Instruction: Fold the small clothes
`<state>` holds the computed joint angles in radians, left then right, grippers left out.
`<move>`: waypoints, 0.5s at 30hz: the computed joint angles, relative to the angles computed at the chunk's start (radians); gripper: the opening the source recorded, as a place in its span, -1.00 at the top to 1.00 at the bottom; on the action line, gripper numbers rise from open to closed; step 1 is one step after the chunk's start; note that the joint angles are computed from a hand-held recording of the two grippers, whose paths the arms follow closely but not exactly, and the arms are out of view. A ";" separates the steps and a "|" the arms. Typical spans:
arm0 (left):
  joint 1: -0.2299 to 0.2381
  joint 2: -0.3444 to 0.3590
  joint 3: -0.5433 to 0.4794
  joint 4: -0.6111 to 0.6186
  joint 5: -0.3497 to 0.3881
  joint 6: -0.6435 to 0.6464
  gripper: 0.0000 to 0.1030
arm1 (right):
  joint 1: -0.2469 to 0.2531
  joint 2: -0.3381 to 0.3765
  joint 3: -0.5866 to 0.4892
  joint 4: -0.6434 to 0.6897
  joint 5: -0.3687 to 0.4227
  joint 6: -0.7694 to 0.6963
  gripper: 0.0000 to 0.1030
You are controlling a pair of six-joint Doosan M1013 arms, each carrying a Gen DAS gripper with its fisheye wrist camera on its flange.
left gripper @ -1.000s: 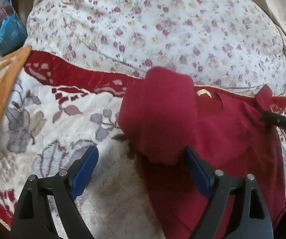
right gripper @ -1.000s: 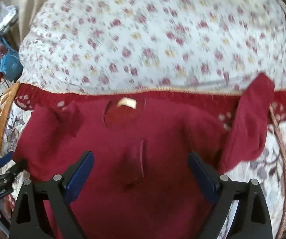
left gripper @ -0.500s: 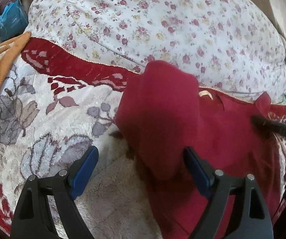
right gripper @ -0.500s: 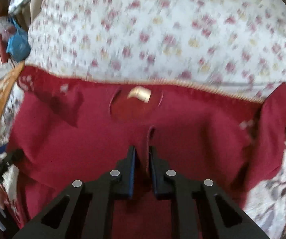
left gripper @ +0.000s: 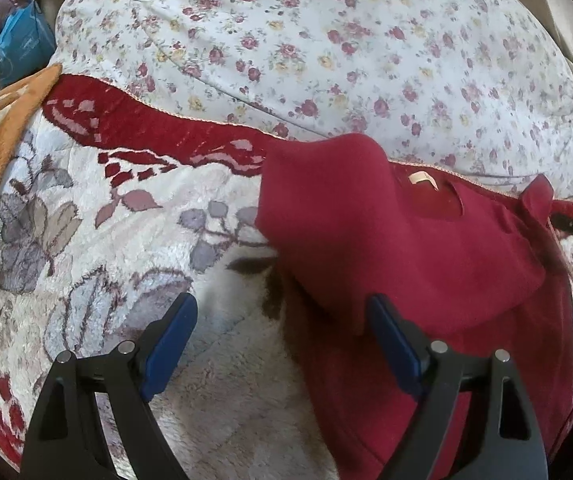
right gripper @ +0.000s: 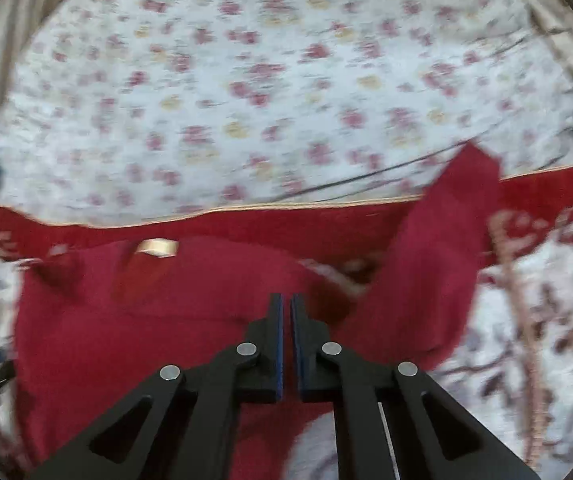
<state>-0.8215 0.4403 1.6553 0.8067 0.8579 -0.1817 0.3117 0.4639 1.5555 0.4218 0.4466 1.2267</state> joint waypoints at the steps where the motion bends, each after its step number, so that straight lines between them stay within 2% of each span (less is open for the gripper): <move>1: 0.001 0.000 0.000 -0.001 0.000 -0.003 -0.68 | 0.003 0.003 -0.004 0.015 0.014 -0.021 -0.19; 2: 0.002 -0.001 0.001 -0.002 -0.002 -0.006 -0.68 | 0.007 0.006 -0.004 0.030 0.020 -0.037 -0.67; 3: 0.001 -0.001 0.002 -0.001 -0.002 -0.009 -0.68 | 0.011 0.011 -0.006 0.039 0.027 -0.049 -0.68; 4: 0.001 -0.001 0.002 0.002 0.001 -0.011 -0.68 | 0.016 0.015 -0.011 0.026 0.038 -0.046 -0.63; 8: 0.004 -0.005 0.008 0.004 0.005 -0.031 -0.68 | 0.047 0.042 -0.032 -0.087 0.066 -0.008 -0.19; 13: 0.007 -0.012 0.017 0.006 0.003 -0.059 -0.68 | 0.046 0.074 -0.058 -0.141 0.110 0.051 -0.14; 15: 0.008 -0.011 0.017 0.004 -0.001 -0.059 -0.68 | 0.044 0.076 -0.051 -0.130 0.117 0.029 0.35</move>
<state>-0.8132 0.4291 1.6725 0.8109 0.8573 -0.2411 0.3559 0.5396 1.5042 0.2914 0.5639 1.2559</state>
